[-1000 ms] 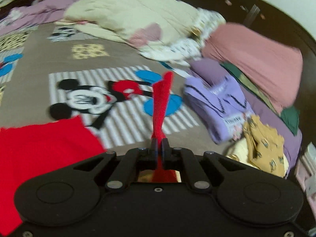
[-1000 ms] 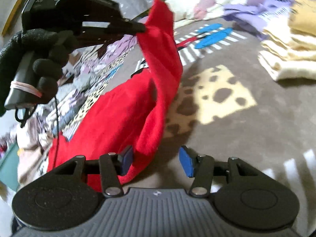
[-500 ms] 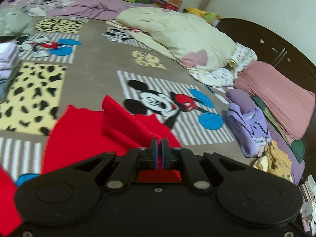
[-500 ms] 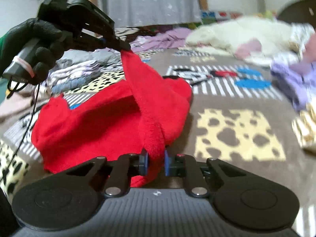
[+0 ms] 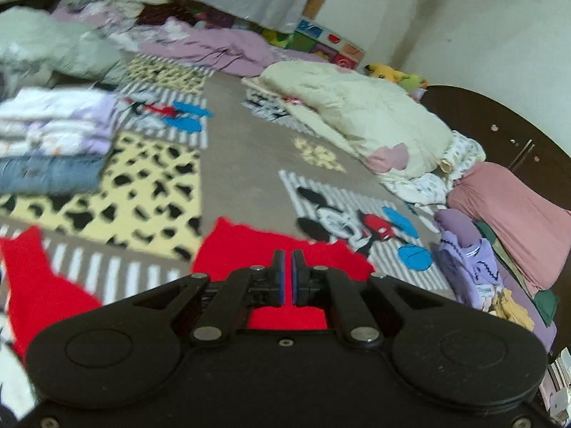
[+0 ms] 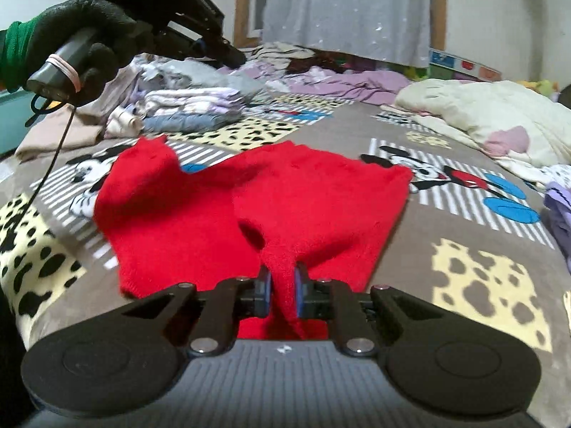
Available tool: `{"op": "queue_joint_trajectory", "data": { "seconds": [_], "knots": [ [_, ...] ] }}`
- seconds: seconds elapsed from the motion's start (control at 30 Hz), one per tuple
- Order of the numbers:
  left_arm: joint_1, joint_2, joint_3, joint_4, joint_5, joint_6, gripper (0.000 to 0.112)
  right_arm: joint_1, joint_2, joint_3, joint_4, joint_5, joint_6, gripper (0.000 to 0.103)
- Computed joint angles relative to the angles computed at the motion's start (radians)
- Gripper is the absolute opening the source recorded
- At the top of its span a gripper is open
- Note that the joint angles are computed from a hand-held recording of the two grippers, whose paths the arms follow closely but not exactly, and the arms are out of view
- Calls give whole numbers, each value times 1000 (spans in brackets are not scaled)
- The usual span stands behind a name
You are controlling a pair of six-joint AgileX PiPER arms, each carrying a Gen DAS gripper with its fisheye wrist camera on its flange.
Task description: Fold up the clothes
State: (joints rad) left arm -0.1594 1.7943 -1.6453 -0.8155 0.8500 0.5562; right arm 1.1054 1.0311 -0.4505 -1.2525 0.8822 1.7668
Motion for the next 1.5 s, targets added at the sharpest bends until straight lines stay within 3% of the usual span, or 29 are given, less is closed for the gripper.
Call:
{"op": "queue_joint_trajectory", "data": {
  "seconds": [0.03, 0.07, 0.1, 0.13, 0.17, 0.4, 0.5, 0.67, 0.7, 0.77, 0.83, 1.07, 1.27, 1.5],
  "knots": [
    [6, 2, 18, -4, 16, 11, 2, 4, 8, 0, 1, 3, 2, 14],
    [10, 4, 44, -19, 23, 19, 10, 1, 11, 2, 3, -2, 5, 14],
    [10, 10, 62, -24, 19, 13, 19, -2, 13, 7, 4, -5, 10, 14],
    [1, 10, 93, -16, -10, 0, 45, -1, 13, 13, 4, -2, 21, 14],
    [-11, 8, 127, -5, -54, -17, 48, 6, 16, 17, 6, 8, 30, 14],
    [-68, 123, 128, -38, -158, -72, 46, 109, 31, 29, 25, 102, 73, 20],
    [-99, 139, 114, -5, -172, -90, 34, 155, 40, 35, 20, 138, 97, 22],
    [-130, 134, 169, -27, -239, -93, 30, 147, 43, 50, 5, 123, 122, 23],
    [-132, 135, 180, -39, -256, -89, 27, 142, 44, 54, 1, 114, 128, 24],
    [-141, 136, 193, -48, -287, -91, 8, 135, 46, 63, -9, 99, 143, 24],
    [-152, 128, 211, -63, -314, -60, 4, 139, 45, 70, -17, 99, 159, 24],
    [-143, 28, 264, -182, -365, 117, 3, 139, 32, 79, -28, 96, 177, 25],
    [-101, -40, 256, -166, -334, 198, 3, 149, 29, 79, -52, 89, 194, 29],
    [-55, -128, 427, -267, -353, 331, 3, 128, 37, 61, -21, 65, 136, 29]
  ]
}}
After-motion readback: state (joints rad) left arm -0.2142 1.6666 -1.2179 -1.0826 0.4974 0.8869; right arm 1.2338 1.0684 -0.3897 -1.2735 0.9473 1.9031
